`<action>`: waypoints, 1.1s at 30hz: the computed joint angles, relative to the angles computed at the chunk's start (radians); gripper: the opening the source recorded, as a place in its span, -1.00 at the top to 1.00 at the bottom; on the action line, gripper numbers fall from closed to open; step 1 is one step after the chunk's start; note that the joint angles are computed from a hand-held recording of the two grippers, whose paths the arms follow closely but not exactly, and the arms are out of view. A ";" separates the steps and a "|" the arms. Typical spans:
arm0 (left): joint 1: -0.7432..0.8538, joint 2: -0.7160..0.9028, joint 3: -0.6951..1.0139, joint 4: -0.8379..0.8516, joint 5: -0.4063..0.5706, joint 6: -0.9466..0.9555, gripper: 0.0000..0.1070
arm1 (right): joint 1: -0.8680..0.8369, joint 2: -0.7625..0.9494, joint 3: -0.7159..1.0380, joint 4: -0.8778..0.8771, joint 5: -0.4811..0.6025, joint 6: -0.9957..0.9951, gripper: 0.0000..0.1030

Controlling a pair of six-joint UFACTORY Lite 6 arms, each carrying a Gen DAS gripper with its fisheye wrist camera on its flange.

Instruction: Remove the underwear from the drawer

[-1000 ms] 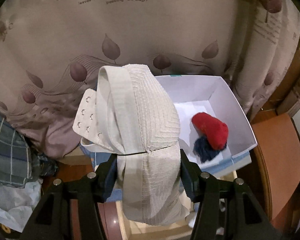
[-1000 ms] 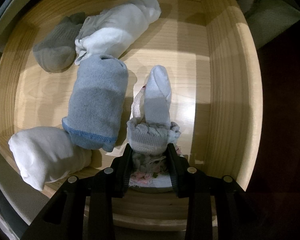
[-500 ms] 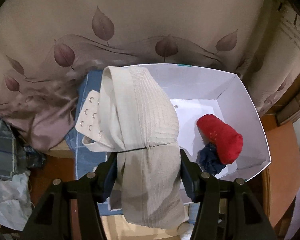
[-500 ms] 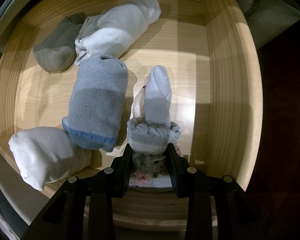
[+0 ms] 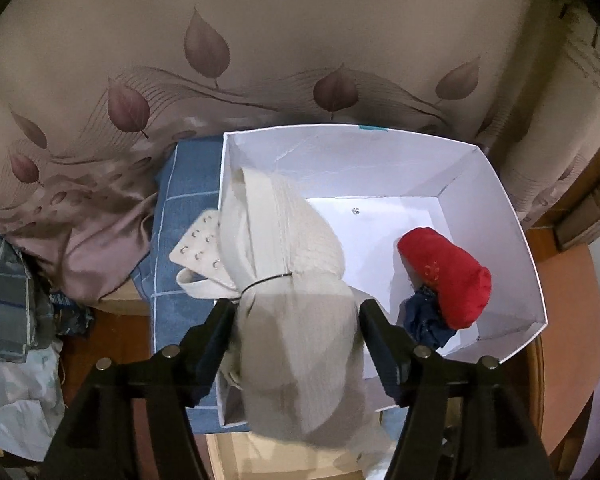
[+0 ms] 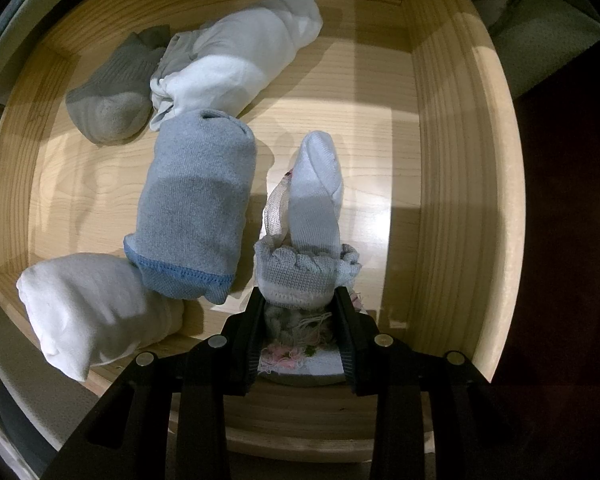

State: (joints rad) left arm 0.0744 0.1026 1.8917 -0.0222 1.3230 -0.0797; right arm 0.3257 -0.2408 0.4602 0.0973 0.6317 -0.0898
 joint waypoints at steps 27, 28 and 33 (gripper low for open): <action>0.204 -0.382 -0.304 -0.088 0.068 0.170 -0.26 | 0.095 0.001 0.005 -0.066 0.002 0.152 0.43; 0.208 -0.409 -0.346 -0.088 0.063 0.175 -0.26 | 0.098 0.003 0.006 -0.068 0.001 0.156 0.43; 0.222 -0.542 -0.566 -0.069 0.026 0.190 -0.26 | 0.111 0.010 0.021 -0.076 0.012 0.171 0.43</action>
State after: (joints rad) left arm 0.2960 -0.4391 1.3253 -0.0909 1.3492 0.1102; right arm 0.4363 -0.2311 0.4808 0.0217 0.6435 0.0815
